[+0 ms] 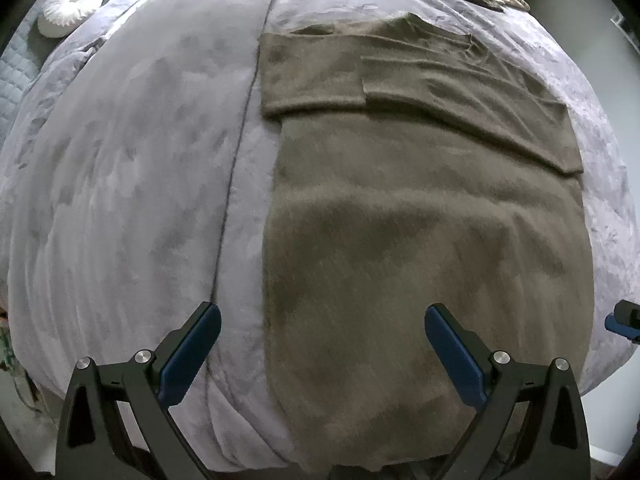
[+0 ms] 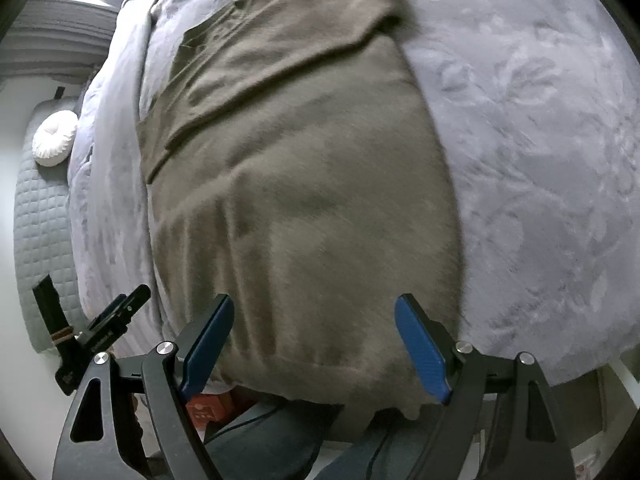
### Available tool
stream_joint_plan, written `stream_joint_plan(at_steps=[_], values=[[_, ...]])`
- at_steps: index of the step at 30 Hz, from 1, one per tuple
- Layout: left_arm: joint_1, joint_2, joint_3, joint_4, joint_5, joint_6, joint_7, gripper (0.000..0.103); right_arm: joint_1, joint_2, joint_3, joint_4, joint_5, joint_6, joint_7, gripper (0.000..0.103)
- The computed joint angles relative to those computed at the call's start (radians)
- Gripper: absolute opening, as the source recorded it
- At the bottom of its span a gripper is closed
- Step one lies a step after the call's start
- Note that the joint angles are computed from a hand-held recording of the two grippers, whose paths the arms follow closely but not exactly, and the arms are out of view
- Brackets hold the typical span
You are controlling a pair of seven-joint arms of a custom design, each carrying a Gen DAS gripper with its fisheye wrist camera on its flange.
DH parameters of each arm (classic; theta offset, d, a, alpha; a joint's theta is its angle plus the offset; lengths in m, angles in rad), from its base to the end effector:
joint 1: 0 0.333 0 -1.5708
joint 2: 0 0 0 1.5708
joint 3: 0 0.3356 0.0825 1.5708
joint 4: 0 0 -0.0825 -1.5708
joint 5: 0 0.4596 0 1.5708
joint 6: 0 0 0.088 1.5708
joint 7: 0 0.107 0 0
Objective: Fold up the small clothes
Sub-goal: 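Grasp the sweater hem with both tools and lift it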
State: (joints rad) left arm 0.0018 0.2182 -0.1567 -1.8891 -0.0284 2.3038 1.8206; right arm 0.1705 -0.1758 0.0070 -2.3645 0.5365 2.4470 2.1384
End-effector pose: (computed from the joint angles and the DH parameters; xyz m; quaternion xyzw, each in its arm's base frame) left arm 0.6897 -0.1037 0.3928 -0.5575 0.8237 -0.0875 0.0546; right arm 0.5486 0.0989 0.3980 -0.3827 0.8947 0.1277 0.1916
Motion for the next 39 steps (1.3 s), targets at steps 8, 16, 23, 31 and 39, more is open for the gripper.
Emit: stream_joint_plan(at_steps=[8, 16, 23, 31, 39], values=[[-0.008, -0.070, 0.004, -0.107, 0.008, 0.028, -0.009, 0.102, 0.007, -0.058, -0.007, -0.095, 0.047, 0.017, -0.023, 0.085], [0.006, -0.071, 0.026, -0.171, 0.023, 0.000, 0.019, 0.102, 0.029, -0.094, -0.032, -0.189, 0.170, 0.028, -0.122, 0.085], [0.042, -0.028, 0.021, -0.157, -0.085, -0.090, 0.036, 0.102, 0.059, -0.066, -0.047, -0.209, 0.346, 0.064, -0.252, 0.086], [0.057, -0.038, -0.003, -0.156, -0.233, -0.182, 0.166, 0.102, 0.092, 0.008, -0.035, -0.138, 0.617, 0.032, -0.514, 0.086], [0.041, -0.051, 0.009, -0.167, -0.238, -0.227, 0.214, 0.091, 0.081, -0.001, -0.010, -0.161, 0.655, 0.049, -0.473, 0.086]])
